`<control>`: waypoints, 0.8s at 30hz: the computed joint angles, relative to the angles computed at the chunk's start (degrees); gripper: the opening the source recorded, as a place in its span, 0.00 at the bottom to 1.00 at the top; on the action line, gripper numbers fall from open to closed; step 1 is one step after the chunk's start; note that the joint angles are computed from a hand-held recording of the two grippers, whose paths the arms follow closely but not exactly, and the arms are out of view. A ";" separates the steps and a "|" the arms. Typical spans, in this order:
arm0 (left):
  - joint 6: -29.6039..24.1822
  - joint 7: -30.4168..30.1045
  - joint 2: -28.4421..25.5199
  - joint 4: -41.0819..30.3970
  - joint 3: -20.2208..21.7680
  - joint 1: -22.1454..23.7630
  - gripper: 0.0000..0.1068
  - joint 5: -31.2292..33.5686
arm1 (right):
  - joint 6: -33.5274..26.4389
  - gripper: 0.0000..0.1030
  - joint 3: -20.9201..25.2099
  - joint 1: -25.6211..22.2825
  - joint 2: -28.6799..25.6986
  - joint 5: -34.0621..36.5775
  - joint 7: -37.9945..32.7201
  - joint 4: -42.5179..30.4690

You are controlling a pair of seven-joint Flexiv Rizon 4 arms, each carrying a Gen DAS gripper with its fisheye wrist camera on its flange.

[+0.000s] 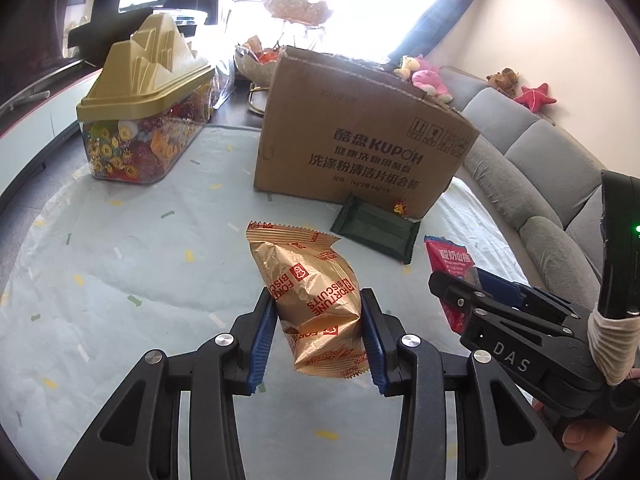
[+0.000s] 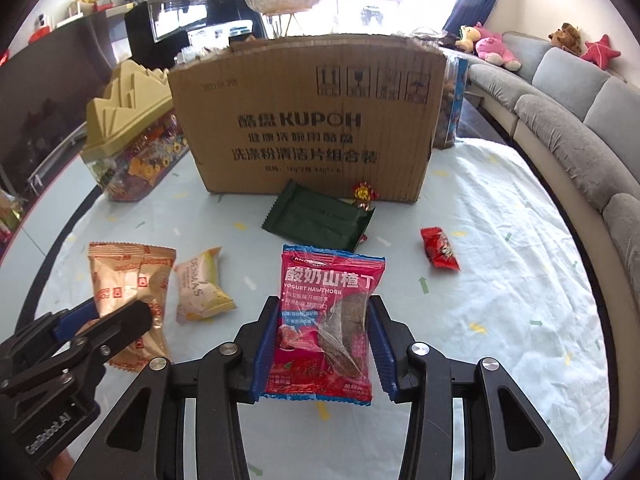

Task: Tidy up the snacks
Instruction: 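Carry both packets over the box and open both tools to drop them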

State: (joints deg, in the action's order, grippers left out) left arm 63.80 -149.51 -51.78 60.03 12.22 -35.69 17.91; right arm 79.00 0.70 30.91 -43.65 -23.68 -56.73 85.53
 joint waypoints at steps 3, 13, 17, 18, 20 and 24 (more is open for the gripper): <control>0.22 0.08 0.43 -0.40 0.40 -0.28 0.38 0.43 | 2.33 0.43 -0.80 0.25 1.24 -0.08 0.49 1.35; -3.28 2.59 0.66 -6.50 1.37 0.13 0.38 3.27 | 7.49 0.43 -3.13 0.68 3.08 -0.93 0.69 0.92; -5.18 4.60 0.10 -10.58 1.18 1.02 0.38 4.28 | 7.25 0.43 -2.05 -0.48 2.52 -0.76 -0.85 -2.27; -5.88 5.15 -0.07 -11.71 1.11 1.27 0.38 4.43 | 6.96 0.43 -1.88 -0.72 2.26 -0.79 -1.29 -3.38; -7.38 6.58 -0.68 -14.41 0.86 1.94 0.38 4.63 | 6.20 0.43 -1.16 -1.41 1.66 -0.62 -2.29 -5.59; -9.47 9.39 -2.13 -19.31 -0.67 3.93 0.38 3.66 | 3.83 0.43 0.24 -2.51 0.28 -0.25 -4.57 -10.50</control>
State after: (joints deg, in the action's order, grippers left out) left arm 54.33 -140.12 -53.91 40.73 11.56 -31.76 21.57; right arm 82.83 0.93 28.40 -43.37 -23.93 -61.29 75.03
